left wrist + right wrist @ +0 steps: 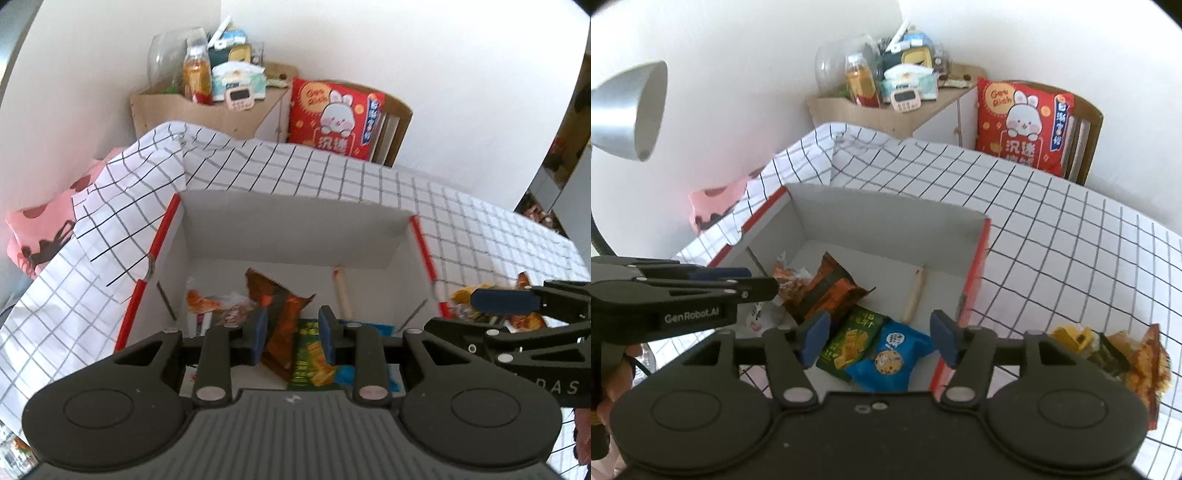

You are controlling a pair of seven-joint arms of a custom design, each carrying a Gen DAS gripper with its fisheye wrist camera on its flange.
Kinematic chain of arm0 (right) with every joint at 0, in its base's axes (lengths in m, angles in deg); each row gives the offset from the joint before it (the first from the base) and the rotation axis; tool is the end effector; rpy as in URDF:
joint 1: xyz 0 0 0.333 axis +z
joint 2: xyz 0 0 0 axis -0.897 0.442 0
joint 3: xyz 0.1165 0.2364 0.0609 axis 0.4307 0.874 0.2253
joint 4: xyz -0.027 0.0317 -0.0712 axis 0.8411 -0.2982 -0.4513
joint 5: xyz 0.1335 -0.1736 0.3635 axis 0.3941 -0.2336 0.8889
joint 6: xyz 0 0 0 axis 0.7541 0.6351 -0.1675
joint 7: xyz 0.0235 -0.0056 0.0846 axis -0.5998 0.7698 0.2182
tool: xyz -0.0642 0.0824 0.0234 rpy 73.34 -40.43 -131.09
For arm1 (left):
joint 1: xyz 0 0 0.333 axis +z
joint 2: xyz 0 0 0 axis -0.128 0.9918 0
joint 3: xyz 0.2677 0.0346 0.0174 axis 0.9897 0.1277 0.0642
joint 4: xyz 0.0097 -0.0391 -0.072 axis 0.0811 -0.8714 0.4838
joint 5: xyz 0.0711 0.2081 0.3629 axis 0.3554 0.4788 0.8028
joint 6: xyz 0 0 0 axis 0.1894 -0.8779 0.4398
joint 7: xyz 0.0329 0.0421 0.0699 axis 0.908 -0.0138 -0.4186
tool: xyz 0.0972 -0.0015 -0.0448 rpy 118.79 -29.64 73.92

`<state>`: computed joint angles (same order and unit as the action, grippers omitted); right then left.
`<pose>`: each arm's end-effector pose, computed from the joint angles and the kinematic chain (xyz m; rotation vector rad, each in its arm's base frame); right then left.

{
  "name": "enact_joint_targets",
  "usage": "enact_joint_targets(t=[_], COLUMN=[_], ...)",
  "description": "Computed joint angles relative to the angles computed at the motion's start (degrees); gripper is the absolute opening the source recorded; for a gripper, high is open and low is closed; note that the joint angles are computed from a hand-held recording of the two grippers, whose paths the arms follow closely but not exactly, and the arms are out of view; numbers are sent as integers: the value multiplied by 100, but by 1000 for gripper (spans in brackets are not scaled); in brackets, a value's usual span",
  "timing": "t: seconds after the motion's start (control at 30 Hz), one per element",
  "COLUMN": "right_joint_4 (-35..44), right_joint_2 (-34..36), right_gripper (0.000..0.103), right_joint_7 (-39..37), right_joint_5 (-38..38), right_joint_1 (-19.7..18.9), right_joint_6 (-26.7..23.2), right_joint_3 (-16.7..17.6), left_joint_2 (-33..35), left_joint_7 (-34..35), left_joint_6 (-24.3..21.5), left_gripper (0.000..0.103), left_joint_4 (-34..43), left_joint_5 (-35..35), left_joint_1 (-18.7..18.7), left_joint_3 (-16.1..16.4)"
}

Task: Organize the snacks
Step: 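Move both tools back from the box to the snack pile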

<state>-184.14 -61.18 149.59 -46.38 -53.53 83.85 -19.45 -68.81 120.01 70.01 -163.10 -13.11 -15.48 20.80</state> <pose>0.6621 0.2019 0.4163 -1.8021 1.6288 -0.3465 0.6771 -0.1846 0.4190 -1.6775 2.0674 -0.8765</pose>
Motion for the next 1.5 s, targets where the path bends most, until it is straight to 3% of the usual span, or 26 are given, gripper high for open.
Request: enact_joint_targets(t=[0.03, 0.1, 0.13, 0.17, 0.37, 0.63, 0.77, 0.97, 1.17, 1.3, 1.5], right_joint_4=[-121, -384, -498, -644, -1451, -2471, -2930, -3557, -3974, -4085, -3836], right_joint_2=[-99, -330, -434, -563, -1302, -2176, -2523, -2955, -3139, -3138, -2863], right_gripper=[64, 65, 66, 67, 74, 88, 92, 99, 102, 102, 102], right_joint_7=[-71, -248, -344, -458, -1005, -1398, -1295, -1188, -714, -778, -992], right_joint_5=[92, 309, 430, 585, 1296, 1761, 1637, 1451, 853, 893, 1178], right_joint_1=[-43, -116, -141, -165, -38, 396, 522, 697, 527, 649, 597], right_joint_6=[78, 197, 236, 281, 512, 877, 1041, 1209, 1298, 1285, 1210], right_joint_3=[38, 93, 107, 122, -73, -687, -996, -1479, -1690, -2047, -2300], left_joint_2=[-65, -193, -274, -371, -754, -927, -918, -749, -455, -139, 473], left_joint_7=[53, 233, 334, 484, 868, 1270, 1359, 1542, 807, -25, -769], left_joint_6=[50, 159, 234, 356, 704, 938, 1049, 1113, 1056, 952, 892], left_gripper=[33, 47, 59, 62, 62, 68, 69, 79, 80, 80, 80], left_joint_4=[-70, -207, -298, -418, -843, -1104, -1142, -1035, -878, -627, 32], left_joint_5=[-90, -352, -494, -683, -1037, -1456, -1525, -1808, -1109, -266, 728], left_joint_1=[23, 84, 106, 135, -41, -304, -436, -548, -937, -1368, -1816], left_joint_3=[-54, -187, -249, -333, -459, -617, -676, -826, -646, -327, -2])
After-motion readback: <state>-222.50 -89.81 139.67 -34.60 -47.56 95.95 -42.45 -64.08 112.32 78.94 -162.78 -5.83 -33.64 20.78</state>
